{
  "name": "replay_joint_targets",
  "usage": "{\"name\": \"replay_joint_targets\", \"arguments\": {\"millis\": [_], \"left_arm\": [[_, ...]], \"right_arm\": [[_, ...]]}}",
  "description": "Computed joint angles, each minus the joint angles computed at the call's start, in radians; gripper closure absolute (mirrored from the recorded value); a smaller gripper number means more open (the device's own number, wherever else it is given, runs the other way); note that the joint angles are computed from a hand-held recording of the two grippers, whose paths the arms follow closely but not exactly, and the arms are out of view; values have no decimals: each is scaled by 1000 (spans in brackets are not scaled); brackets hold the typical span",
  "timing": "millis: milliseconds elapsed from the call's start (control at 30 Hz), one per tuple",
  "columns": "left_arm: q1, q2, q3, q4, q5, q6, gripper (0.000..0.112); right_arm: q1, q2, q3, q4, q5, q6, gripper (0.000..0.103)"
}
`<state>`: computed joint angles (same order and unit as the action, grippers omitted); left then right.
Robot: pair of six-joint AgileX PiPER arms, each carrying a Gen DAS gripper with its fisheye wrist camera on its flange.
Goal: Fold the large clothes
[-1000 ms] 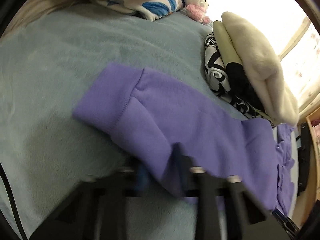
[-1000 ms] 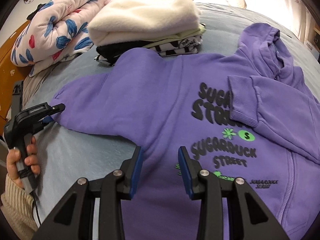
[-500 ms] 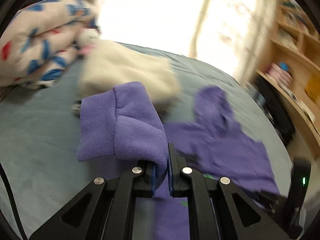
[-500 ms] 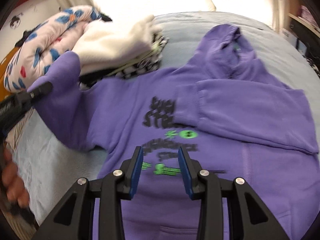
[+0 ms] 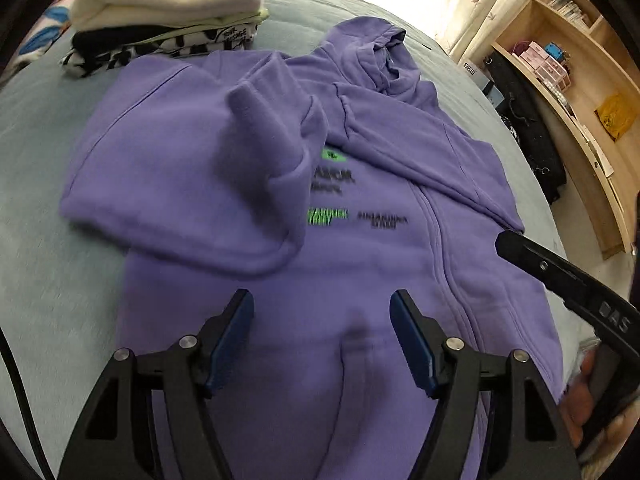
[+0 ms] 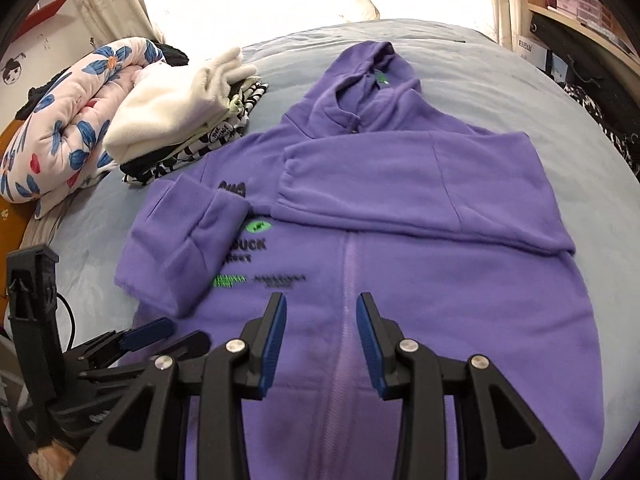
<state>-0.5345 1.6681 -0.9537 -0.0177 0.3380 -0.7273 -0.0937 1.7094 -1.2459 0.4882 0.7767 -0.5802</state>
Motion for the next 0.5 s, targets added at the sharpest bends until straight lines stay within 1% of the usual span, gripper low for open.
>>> {"name": "replay_joint_targets", "arguments": {"millis": [100, 133, 200, 233, 267, 300, 333, 367, 500], "left_arm": [[-46, -99, 68, 199, 37, -234, 43], [-46, -127, 76, 228, 59, -266, 43], [-73, -188, 116, 350, 107, -418, 43], [-82, -204, 129, 386, 123, -468, 43], [-93, -224, 141, 424, 149, -521, 43], [-100, -231, 142, 453, 169, -559, 43], [-109, -245, 150, 489, 195, -603, 43], [-116, -258, 157, 515, 219, -635, 43], [-109, -278, 168, 560, 255, -669, 43]], "right_arm": [[-33, -8, 9, 50, 37, -58, 67], [-37, -9, 8, 62, 47, -73, 67], [-32, -16, 9, 83, 60, -93, 66], [-28, -21, 12, 91, 63, -99, 63], [-23, -26, 15, 100, 65, -106, 55], [-16, -34, 19, 113, 65, -115, 47], [-5, -41, 22, 124, 63, -124, 45], [9, -45, 20, 130, 62, -130, 44], [92, -37, -10, 116, 59, -104, 43]]}}
